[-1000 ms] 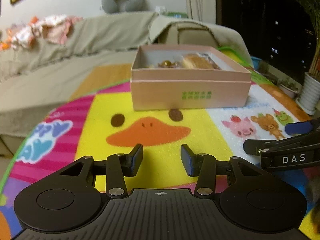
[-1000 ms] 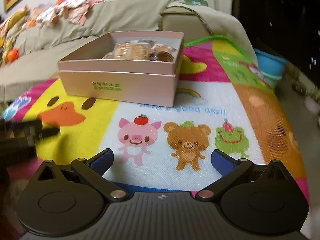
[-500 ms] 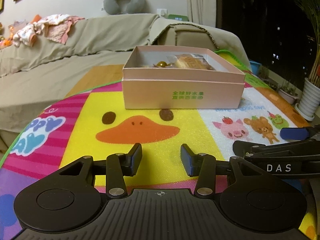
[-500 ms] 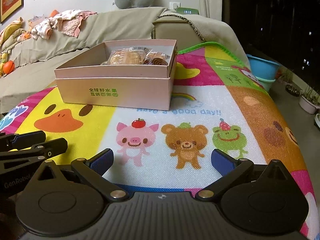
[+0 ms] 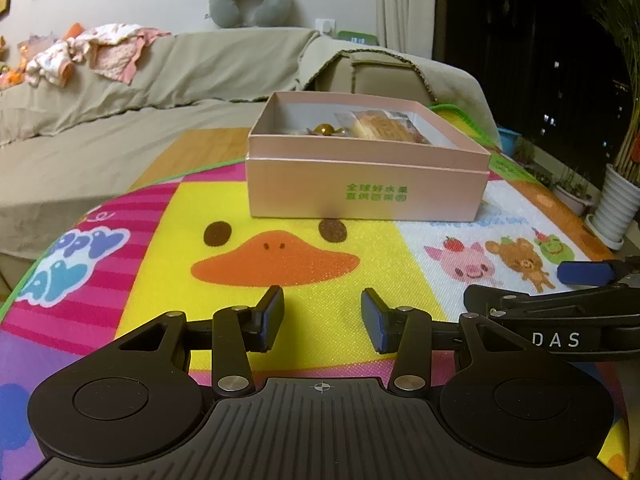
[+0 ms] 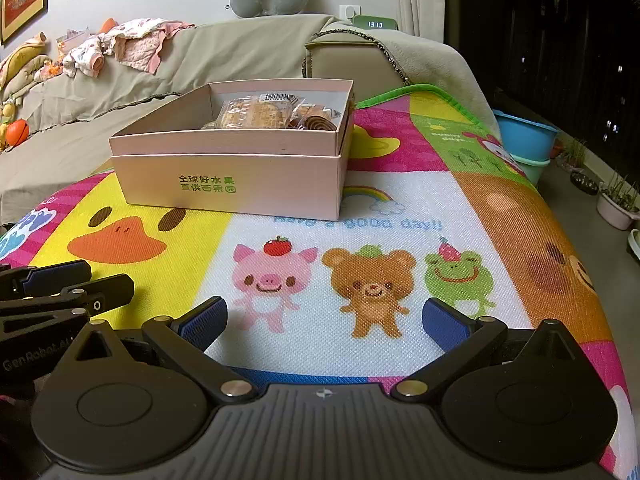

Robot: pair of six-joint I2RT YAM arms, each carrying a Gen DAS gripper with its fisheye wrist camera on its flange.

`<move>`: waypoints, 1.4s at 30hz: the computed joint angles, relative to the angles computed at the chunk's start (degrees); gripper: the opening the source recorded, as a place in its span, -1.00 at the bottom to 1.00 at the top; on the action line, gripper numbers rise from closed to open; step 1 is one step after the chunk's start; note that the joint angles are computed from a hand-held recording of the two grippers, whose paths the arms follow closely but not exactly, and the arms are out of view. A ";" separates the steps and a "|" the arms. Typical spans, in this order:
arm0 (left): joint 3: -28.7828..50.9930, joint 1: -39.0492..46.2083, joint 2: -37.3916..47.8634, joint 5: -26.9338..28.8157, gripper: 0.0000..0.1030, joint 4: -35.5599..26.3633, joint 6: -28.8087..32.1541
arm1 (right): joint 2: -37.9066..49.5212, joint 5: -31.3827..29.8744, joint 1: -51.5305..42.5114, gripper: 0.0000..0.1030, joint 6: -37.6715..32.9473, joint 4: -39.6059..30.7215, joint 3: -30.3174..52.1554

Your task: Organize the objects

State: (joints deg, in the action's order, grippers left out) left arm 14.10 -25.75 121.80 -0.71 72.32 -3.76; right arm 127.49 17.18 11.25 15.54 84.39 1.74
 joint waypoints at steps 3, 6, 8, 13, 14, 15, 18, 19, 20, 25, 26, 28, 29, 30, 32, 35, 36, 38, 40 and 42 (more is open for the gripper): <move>0.03 -0.08 0.07 -0.33 -0.08 -0.03 0.30 | 0.03 0.01 0.01 1.00 0.01 0.02 0.01; 0.08 -0.40 0.01 -0.89 -0.08 -0.18 0.50 | 0.06 -0.06 -0.09 1.00 -0.05 0.13 -0.05; 0.04 -0.31 -0.03 -0.59 -0.08 -0.14 0.27 | 0.05 0.02 0.03 1.00 0.03 0.04 -0.01; 0.22 0.02 -0.04 0.14 -0.08 -0.27 -0.19 | 0.06 0.00 0.00 1.00 0.04 0.04 -0.01; 0.30 -0.25 -0.06 -0.37 -0.07 -0.41 0.06 | 0.08 0.00 0.03 1.00 0.07 0.13 -0.04; 0.40 -0.45 -0.01 -0.79 -0.08 -0.51 0.29 | 0.08 0.06 0.05 1.00 0.02 0.09 -0.02; 0.36 -0.25 0.10 -0.27 -0.08 -0.30 -0.06 | 0.01 0.04 0.02 1.00 -0.01 0.00 0.00; 0.31 0.00 0.26 0.15 -0.08 -0.01 -0.20 | -0.02 0.06 0.04 1.00 0.00 -0.05 -0.01; 0.39 0.13 0.31 0.44 -0.08 0.00 -0.38 | -0.02 0.07 0.01 1.00 -0.04 0.00 -0.04; 0.43 0.02 0.54 -0.11 -0.07 0.14 0.14 | 0.01 0.06 0.03 1.00 -0.01 -0.04 0.03; 0.51 -0.26 0.56 -0.58 -0.07 0.02 0.28 | -0.01 0.10 0.06 1.00 -0.01 -0.08 0.05; 0.46 -0.67 0.62 -1.23 -0.07 0.10 0.44 | -0.01 0.10 0.06 1.00 -0.01 -0.08 0.05; 0.46 -0.74 0.64 -1.31 -0.07 0.12 0.44 | -0.01 0.10 0.06 1.00 -0.01 -0.08 0.05; 0.44 -0.78 0.64 -1.27 -0.07 0.15 0.34 | -0.01 0.10 0.06 1.00 -0.01 -0.08 0.05; 0.39 -0.65 0.67 -0.97 -0.07 0.28 0.14 | -0.02 0.12 0.09 1.00 0.03 -0.12 0.07; 0.39 -0.41 0.71 -0.39 -0.07 0.42 -0.26 | -0.04 0.09 0.05 1.00 0.00 -0.11 0.06; 0.39 -0.28 0.71 -0.17 -0.07 0.38 -0.35 | 0.08 0.06 0.00 1.00 -0.08 0.04 0.07; 0.33 -0.14 0.72 -0.16 -0.07 0.44 -0.09 | 0.01 0.16 0.15 1.00 0.10 -0.01 -0.06; 0.45 -0.03 0.58 -0.21 -0.07 0.11 0.20 | -0.33 -0.01 -0.08 1.00 -0.07 -0.48 0.09; 0.43 -0.01 0.48 -0.01 -0.07 0.07 -0.05 | -0.22 0.04 0.01 1.00 -0.01 -0.34 0.05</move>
